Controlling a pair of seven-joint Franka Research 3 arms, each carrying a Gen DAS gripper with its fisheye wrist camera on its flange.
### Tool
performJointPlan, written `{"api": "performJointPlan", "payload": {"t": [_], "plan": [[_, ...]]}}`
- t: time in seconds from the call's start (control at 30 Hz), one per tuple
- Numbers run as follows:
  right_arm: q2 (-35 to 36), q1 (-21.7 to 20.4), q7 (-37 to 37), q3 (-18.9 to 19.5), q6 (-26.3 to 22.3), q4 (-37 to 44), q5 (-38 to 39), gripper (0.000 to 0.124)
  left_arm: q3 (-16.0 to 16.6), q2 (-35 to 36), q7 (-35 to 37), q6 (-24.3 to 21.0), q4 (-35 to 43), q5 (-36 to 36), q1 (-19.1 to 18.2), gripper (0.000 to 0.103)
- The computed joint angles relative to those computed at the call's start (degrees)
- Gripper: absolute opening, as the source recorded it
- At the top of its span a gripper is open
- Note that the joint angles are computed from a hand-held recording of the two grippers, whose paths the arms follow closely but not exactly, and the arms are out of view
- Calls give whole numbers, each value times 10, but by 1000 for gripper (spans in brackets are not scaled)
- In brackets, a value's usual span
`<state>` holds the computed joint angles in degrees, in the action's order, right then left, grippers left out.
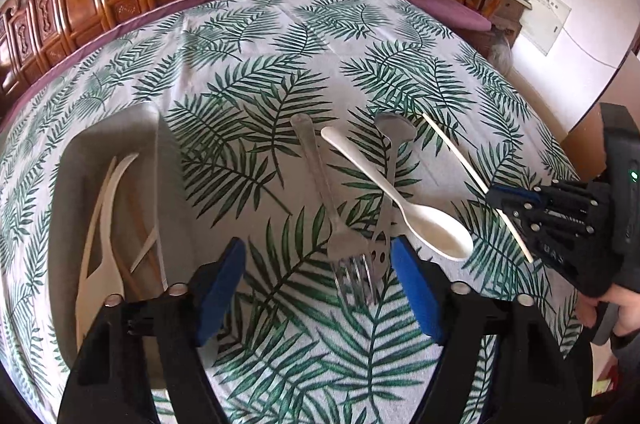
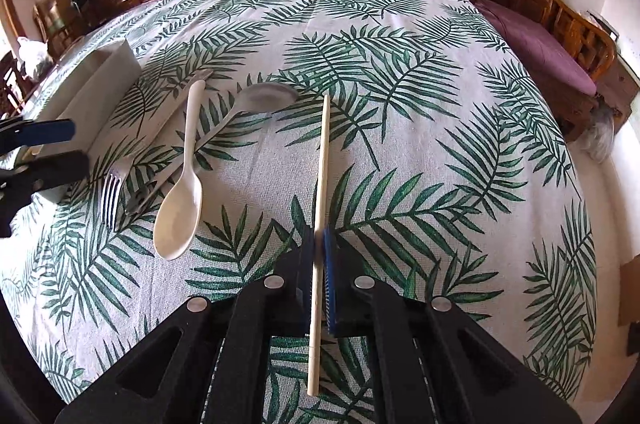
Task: Organize utensils
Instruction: 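Grasp the metal fork with the left tool while the right tool grasps another chopstick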
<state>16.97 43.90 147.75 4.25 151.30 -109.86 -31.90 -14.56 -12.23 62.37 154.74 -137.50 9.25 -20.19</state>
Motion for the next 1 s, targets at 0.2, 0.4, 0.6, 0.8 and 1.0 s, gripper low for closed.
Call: {"api": "performJointPlan", "payload": {"t": [0.2, 0.4, 0.6, 0.8, 1.0], "plan": [[-3, -1, 13, -4, 22, -11, -7, 6, 4, 52, 15, -26, 44, -28, 0, 52], [-10, -5, 13, -5, 43, -26, -3, 6, 1, 93, 32, -57, 86, -43, 9, 42], [-13, -6, 14, -5, 51, -31, 8, 6, -4, 116, 39, -81, 113, -42, 16, 37], [-13, -7, 4, -4, 51, -31, 12, 6, -8, 110, 36, -116, 117, -43, 15, 37], [-9, -1, 5, -5, 33, -21, -3, 6, -11, 105, 27, -133, 118, -38, 10, 35]]}}
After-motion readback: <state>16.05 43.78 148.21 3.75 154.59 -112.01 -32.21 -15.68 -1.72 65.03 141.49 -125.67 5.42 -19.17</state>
